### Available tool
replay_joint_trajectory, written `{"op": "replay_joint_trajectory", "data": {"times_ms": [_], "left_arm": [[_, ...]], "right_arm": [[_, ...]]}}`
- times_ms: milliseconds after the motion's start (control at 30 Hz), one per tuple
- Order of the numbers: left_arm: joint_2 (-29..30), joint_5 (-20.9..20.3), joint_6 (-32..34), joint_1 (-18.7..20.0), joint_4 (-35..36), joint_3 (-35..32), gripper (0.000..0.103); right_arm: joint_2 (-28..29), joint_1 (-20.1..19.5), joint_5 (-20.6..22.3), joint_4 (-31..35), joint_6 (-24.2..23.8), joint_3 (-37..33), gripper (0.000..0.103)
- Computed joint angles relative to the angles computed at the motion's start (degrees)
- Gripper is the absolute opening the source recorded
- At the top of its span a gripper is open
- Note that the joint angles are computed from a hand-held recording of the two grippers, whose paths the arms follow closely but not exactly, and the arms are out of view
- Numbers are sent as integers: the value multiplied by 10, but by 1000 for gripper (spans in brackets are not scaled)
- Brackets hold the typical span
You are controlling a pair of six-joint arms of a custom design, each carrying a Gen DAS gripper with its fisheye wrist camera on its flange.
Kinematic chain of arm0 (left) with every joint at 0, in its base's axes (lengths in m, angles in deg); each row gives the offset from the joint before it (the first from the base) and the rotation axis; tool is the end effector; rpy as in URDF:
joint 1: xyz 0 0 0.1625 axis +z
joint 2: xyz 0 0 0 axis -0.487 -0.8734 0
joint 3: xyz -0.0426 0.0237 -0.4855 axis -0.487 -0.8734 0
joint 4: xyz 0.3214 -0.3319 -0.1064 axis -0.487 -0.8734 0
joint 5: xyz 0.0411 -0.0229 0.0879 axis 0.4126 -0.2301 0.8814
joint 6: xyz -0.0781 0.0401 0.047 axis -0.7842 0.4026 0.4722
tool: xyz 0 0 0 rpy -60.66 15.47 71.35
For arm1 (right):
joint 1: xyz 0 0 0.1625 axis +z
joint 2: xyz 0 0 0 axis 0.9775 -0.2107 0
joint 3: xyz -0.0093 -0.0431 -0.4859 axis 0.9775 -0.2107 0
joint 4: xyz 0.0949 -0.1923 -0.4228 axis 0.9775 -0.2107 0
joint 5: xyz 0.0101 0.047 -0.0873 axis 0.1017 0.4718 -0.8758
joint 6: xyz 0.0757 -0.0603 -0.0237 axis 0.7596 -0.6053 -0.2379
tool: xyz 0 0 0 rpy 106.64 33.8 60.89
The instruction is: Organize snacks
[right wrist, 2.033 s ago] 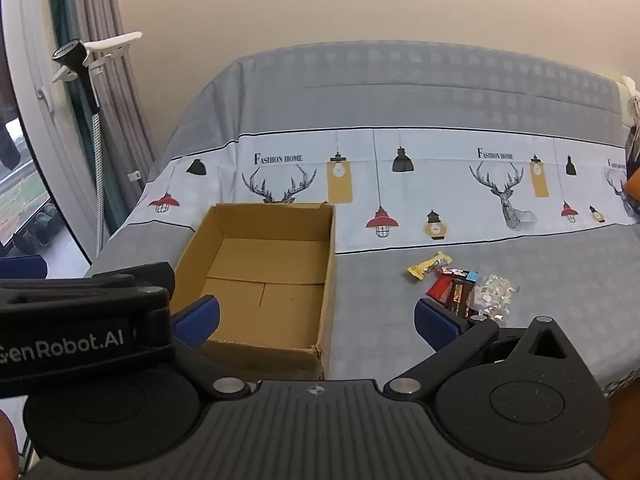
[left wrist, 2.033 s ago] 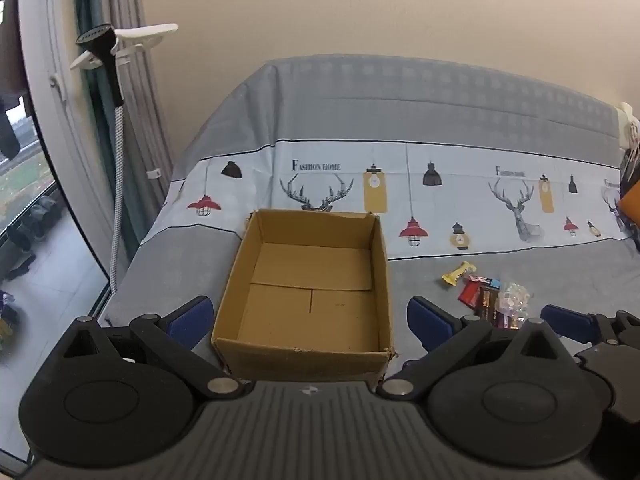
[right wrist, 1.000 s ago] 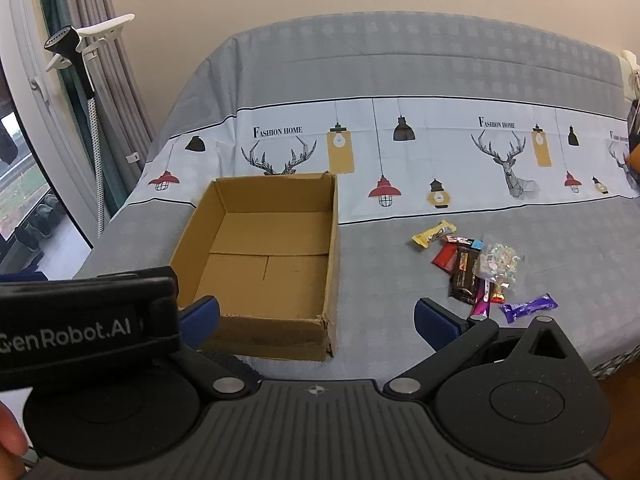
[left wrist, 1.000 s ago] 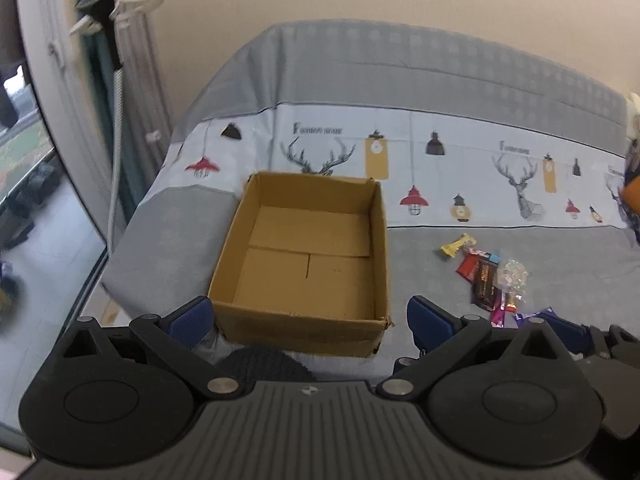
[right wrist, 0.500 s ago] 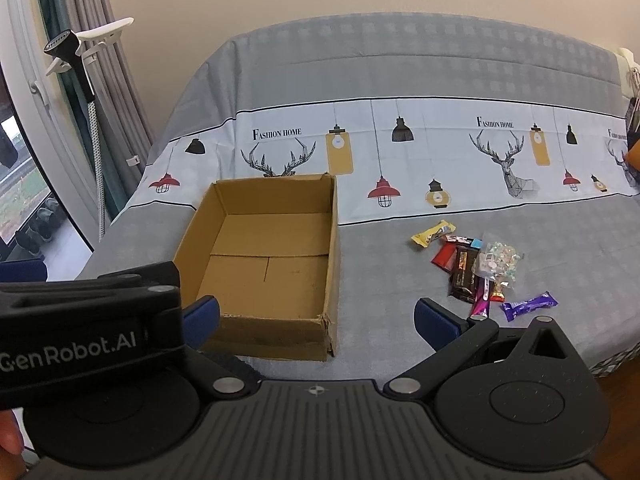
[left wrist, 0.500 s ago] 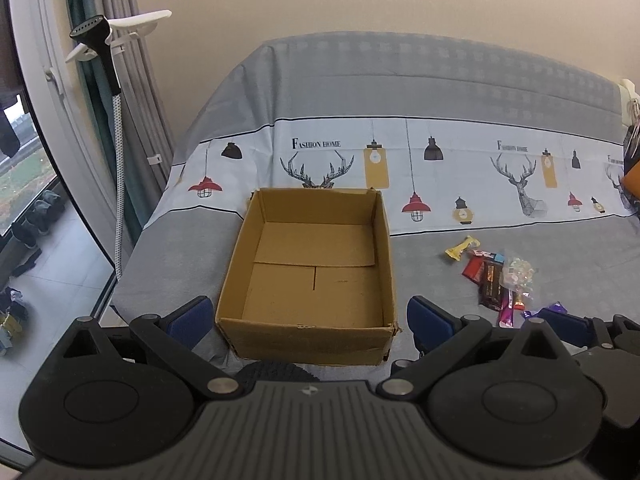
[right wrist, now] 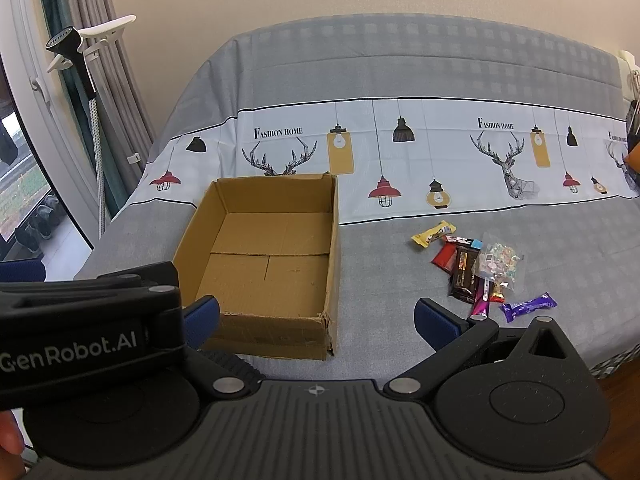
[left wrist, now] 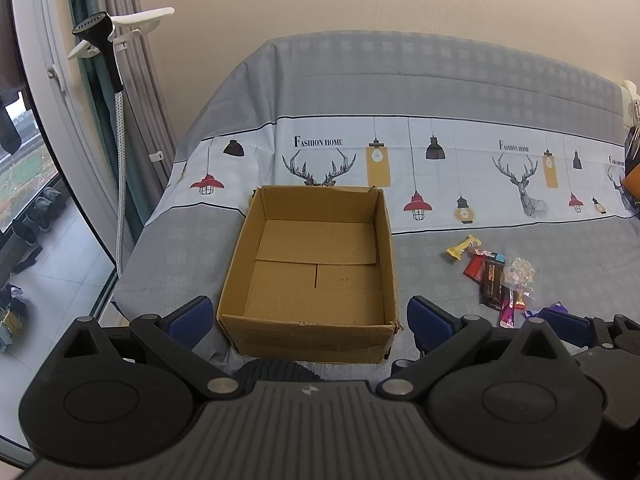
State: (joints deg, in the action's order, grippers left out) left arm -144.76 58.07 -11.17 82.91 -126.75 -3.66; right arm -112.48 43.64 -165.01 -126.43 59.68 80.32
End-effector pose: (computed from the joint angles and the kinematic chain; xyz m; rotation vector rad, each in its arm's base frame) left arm -0.2862 -0.7619 0.4591 0.4441 2.0844 -0.9105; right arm 0.5338 -0.7527 0.1305 0.3116 -2.3459 1.0743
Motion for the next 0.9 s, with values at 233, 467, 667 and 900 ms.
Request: {"op": "replay_joint_trajectory", "data": {"times_ms": [233, 467, 667, 900], "left_arm": [[-3, 0, -1, 0, 1, 3, 103], [-4, 5, 3, 0, -3, 6, 103], [-2, 3, -2, 2, 0, 4, 103], [-2, -9, -13, 8, 21, -2, 103]], "right_arm": [[1, 0, 0, 5, 1, -3, 102], [4, 1, 0, 7, 3, -7, 102], [6, 1, -1, 11, 5, -9, 102], [16, 3, -16, 27, 8, -24, 102]]}}
